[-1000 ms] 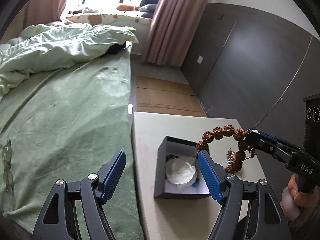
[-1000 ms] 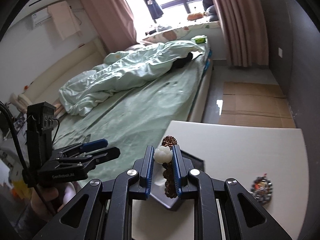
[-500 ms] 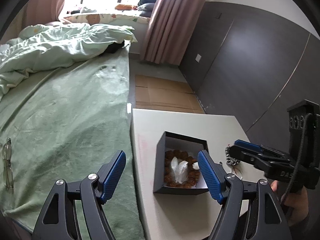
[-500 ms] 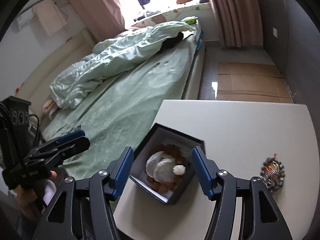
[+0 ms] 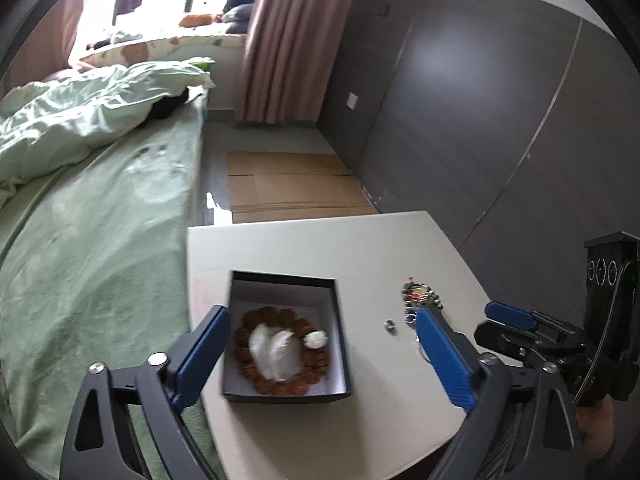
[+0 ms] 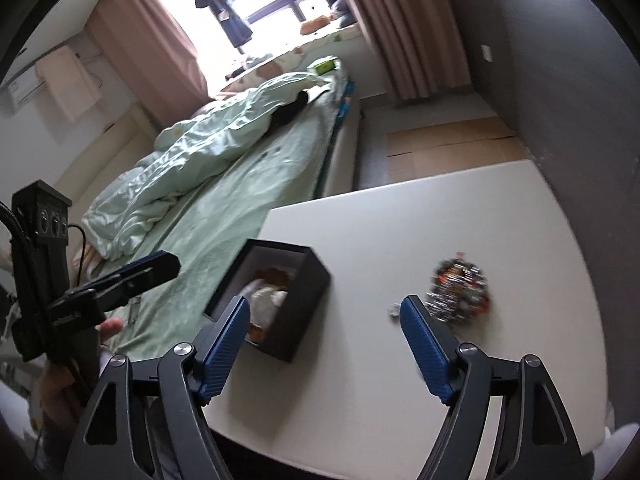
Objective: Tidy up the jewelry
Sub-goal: 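Move both tools to the silver chain pile and bangle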
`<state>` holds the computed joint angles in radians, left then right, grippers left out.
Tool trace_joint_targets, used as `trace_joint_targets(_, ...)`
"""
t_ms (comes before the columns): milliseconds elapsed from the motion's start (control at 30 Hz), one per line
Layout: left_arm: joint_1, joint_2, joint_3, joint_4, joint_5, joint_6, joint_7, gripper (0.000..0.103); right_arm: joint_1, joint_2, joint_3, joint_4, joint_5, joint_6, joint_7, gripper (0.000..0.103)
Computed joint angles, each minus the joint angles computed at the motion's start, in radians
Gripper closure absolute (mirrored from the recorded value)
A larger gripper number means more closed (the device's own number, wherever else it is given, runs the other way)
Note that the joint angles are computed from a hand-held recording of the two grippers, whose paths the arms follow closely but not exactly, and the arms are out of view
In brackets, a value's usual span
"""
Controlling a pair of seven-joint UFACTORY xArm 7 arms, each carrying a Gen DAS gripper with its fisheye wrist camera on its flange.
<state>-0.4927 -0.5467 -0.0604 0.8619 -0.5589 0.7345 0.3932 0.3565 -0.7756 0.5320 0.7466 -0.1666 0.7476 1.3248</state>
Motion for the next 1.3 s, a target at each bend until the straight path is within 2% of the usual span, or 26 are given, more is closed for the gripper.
trace_joint_targets(67, -0.007, 0.008, -0.014, 0.003, 0.002, -0.001, -0.007, 0.008, 0.004, -0.043, 0.004, -0.018, 0.002, 0.040, 0.017, 0.010)
trace_joint_targets(200, -0.025, 0.026, -0.046, 0.012, 0.016, -0.006, -0.029, 0.007, 0.005, -0.120, 0.010, -0.047, 0.005, 0.107, 0.041, 0.000)
trace_joint_targets(333, -0.043, 0.044, -0.075, 0.026, 0.040, -0.009, -0.047, 0.007, 0.008, -0.191, 0.018, -0.079, 0.019, 0.176, 0.065, 0.000)
trace_joint_targets(533, -0.069, 0.071, -0.113, 0.046, 0.075, -0.020, -0.079, 0.007, 0.037, -0.323, 0.017, -0.156, 0.057, 0.217, 0.108, 0.000)
trace_joint_targets(700, -0.095, 0.098, -0.138, 0.063, 0.104, -0.027, -0.098, 0.007, 0.073, -0.436, 0.012, -0.215, 0.088, 0.240, 0.106, 0.000)
trace_joint_targets(1000, -0.121, 0.168, -0.176, 0.106, 0.144, -0.037, -0.154, 0.008, 0.114, -0.618, 0.025, -0.285, 0.142, 0.339, 0.116, 0.000)
trace_joint_targets(1100, -0.121, 0.195, -0.190, 0.126, 0.170, -0.037, -0.177, 0.019, 0.122, -0.678, 0.032, -0.305, 0.158, 0.365, 0.119, 0.001)
trace_joint_targets(1167, -0.120, 0.224, -0.198, 0.149, 0.187, -0.021, -0.197, 0.033, 0.125, -0.715, 0.032, -0.320, 0.166, 0.380, 0.118, 0.004)
trace_joint_targets(1200, -0.118, 0.238, -0.205, 0.159, 0.198, -0.013, -0.211, 0.037, 0.126, -0.729, 0.032, -0.326, 0.171, 0.383, 0.116, 0.006)
trace_joint_targets(1267, -0.117, 0.270, -0.213, 0.177, 0.216, -0.002, -0.232, 0.047, 0.131, -0.760, 0.029, -0.344, 0.187, 0.391, 0.116, 0.019)
trace_joint_targets(1300, -0.119, 0.283, -0.215, 0.181, 0.218, 0.000, -0.236, 0.049, 0.133, -0.772, 0.026, -0.353, 0.195, 0.392, 0.116, 0.021)
